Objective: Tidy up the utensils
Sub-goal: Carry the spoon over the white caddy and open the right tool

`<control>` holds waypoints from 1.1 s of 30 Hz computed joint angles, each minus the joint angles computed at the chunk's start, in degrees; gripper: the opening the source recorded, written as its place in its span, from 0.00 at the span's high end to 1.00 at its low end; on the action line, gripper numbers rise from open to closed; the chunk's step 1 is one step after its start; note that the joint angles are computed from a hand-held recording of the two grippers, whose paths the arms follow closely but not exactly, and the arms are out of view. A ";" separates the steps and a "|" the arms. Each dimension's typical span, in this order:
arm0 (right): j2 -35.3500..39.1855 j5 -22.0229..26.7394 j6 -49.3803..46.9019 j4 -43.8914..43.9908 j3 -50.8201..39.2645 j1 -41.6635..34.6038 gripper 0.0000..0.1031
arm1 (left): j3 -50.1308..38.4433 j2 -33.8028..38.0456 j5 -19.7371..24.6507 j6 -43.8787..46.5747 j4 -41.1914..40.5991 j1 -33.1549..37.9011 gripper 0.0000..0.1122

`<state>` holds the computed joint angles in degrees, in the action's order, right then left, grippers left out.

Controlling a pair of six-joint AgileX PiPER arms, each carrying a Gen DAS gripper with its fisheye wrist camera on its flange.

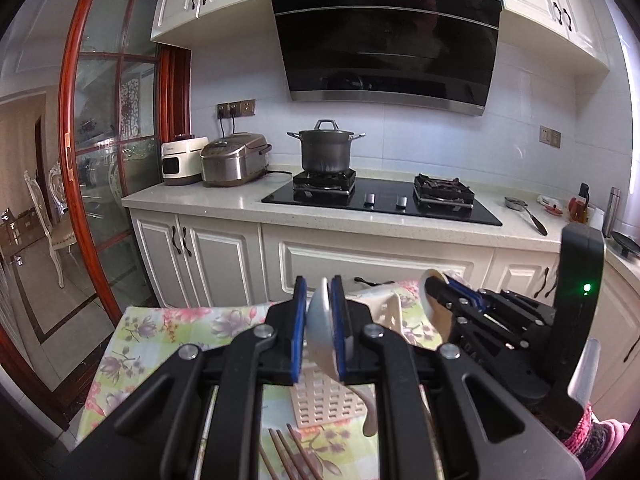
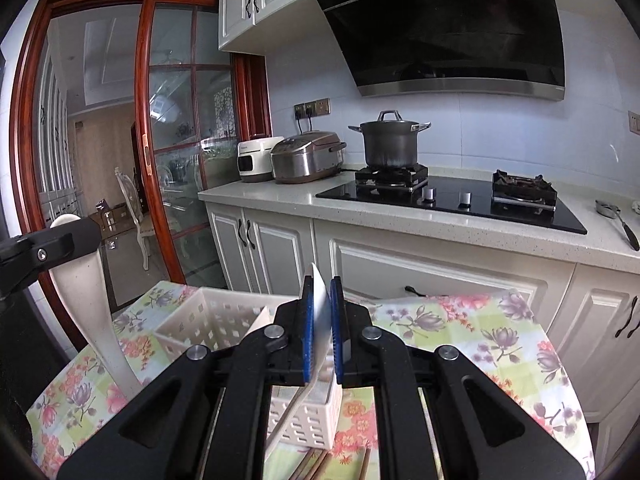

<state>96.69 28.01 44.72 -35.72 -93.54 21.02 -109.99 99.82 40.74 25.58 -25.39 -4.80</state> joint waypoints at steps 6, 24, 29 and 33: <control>2.14 1.77 -2.83 0.09 -6.50 -0.31 0.92 | -11.36 4.66 4.27 -3.65 1.15 0.90 0.89; 11.76 1.39 0.40 -7.95 -19.12 -1.67 0.92 | -33.72 21.26 6.66 -15.48 12.76 -1.43 0.89; 14.40 0.41 5.42 -14.45 -19.65 -1.45 0.92 | -36.44 25.00 6.36 -16.78 14.93 -2.06 0.89; 15.51 -0.62 10.96 -21.00 -17.87 -0.99 0.92 | -30.02 23.57 2.61 -15.21 13.74 -1.84 0.89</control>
<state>112.20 27.39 55.68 -56.72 -111.41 20.03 -140.01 123.38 43.35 10.36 -11.65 -6.64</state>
